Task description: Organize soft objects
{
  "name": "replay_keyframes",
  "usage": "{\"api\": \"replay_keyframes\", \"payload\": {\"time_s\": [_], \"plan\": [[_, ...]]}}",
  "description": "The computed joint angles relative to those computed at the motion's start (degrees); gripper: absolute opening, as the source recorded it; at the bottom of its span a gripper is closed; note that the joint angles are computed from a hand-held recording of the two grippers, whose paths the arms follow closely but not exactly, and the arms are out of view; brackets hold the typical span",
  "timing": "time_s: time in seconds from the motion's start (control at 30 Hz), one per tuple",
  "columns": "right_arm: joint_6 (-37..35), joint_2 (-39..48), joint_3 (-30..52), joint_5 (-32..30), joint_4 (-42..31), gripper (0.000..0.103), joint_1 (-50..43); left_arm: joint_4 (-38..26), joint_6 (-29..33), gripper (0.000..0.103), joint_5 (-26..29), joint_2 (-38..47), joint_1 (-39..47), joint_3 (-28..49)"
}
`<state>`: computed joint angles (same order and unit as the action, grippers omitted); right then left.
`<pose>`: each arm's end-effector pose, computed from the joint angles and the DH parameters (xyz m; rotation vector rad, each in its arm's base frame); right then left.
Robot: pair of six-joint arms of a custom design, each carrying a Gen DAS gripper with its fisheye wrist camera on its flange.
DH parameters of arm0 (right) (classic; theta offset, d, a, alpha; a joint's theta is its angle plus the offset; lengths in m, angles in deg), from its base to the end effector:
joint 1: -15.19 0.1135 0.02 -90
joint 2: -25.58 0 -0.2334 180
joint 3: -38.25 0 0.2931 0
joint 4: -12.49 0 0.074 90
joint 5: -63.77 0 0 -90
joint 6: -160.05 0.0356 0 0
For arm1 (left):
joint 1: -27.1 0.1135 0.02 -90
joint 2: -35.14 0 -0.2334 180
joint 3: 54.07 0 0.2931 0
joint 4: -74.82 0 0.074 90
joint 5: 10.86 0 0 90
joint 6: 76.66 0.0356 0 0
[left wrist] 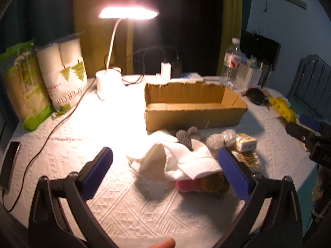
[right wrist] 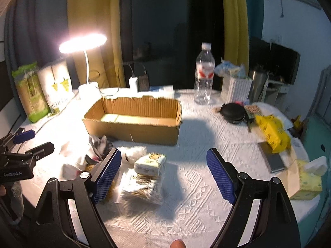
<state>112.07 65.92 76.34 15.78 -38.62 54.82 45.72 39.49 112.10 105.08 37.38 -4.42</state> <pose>0.1653 0.1060 0.1725 0.3250 2.1904 -0.1628 0.2814 0.0314 0.1522 0.5609 2.2197 -0.3763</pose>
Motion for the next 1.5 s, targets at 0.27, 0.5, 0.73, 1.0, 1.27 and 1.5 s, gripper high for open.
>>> {"api": "replay_keyframes", "payload": {"time_s": [0.27, 0.5, 0.73, 1.0, 1.27, 1.5], "plan": [[-7.9, 7.8, -2.2, -10.5, 12.4, 0.087, -9.9, 3.9, -2.2, 0.102, -5.8, 13.7, -3.3, 7.1], [-11.4, 12.5, -1.0, -17.1, 19.6, 0.087, -12.7, 5.3, -1.7, 0.102, -8.4, 22.9, -1.6, 13.9], [-13.7, 25.7, 6.7, -21.6, 26.1, 0.079, -7.0, 3.4, 1.8, 0.100, -5.6, 28.8, 2.2, 18.3], [-17.2, 43.5, 19.2, -26.5, 29.9, 0.057, -2.5, -1.0, 7.0, 0.090, -0.4, 34.5, 3.5, 23.7], [-20.5, 54.6, 27.2, -30.6, 29.2, 0.041, -4.5, -7.7, 10.8, 0.087, 3.9, 42.0, 2.8, 32.5], [-21.0, 54.1, 26.3, -33.4, 30.9, 0.009, -7.0, -10.1, 14.4, 0.087, 6.3, 44.2, 0.9, 35.7]]}}
